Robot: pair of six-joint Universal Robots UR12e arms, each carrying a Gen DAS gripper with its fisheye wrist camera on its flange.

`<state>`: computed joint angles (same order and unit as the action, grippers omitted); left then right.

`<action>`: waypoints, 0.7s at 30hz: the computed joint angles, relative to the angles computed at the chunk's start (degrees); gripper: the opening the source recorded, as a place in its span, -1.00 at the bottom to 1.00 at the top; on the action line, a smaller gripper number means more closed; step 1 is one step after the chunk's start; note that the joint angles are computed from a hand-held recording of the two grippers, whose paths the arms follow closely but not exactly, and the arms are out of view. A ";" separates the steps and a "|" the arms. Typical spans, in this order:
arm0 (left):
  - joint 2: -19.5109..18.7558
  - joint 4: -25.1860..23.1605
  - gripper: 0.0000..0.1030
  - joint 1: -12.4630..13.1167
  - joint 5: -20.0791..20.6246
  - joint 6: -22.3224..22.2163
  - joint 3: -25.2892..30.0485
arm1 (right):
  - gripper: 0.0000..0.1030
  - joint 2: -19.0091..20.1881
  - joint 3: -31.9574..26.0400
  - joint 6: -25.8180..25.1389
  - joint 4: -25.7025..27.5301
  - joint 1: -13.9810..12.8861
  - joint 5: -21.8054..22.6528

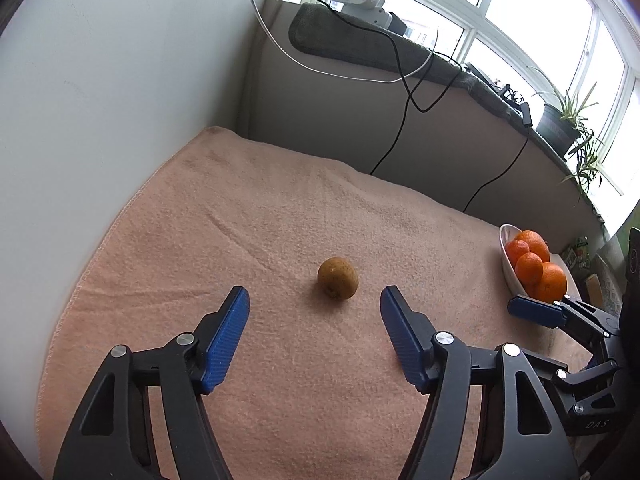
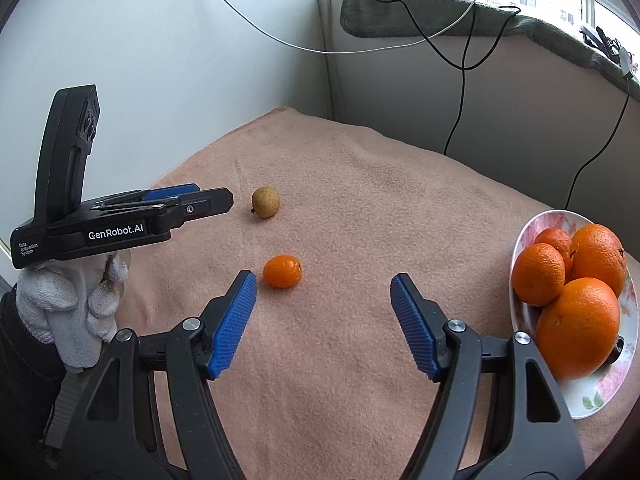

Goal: Organize fruits
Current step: 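Move the left tool to the brown fruit while the right tool moves to the kumquat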

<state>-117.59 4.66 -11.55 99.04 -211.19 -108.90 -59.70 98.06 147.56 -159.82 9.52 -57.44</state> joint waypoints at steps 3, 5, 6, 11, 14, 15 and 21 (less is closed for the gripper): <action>-0.37 -0.53 0.19 0.13 -0.54 0.79 0.49 | 0.40 0.47 -0.53 -0.56 1.03 0.53 0.16; -0.62 -0.85 0.10 0.32 -1.15 1.17 0.83 | 0.40 0.72 -0.78 -0.98 1.61 0.86 0.29; -0.74 -1.02 0.07 0.41 -1.44 1.27 1.00 | 0.40 0.89 -0.96 -1.26 1.98 1.04 0.29; -1.22 -2.07 -0.06 0.75 -2.21 2.02 1.79 | 0.36 1.54 -1.66 -2.54 3.30 1.90 -0.08; -1.39 -2.53 -0.09 0.80 -2.34 2.58 2.22 | 0.20 2.14 -2.39 -2.98 4.31 2.39 -0.83; -1.44 -2.71 -0.09 0.80 -2.29 2.73 2.36 | 0.14 2.33 -2.58 -3.02 4.66 2.50 -0.97; -2.00 -4.67 -0.13 0.94 -2.37 3.35 3.45 | -0.02 3.23 -3.57 -2.54 6.04 2.93 -1.80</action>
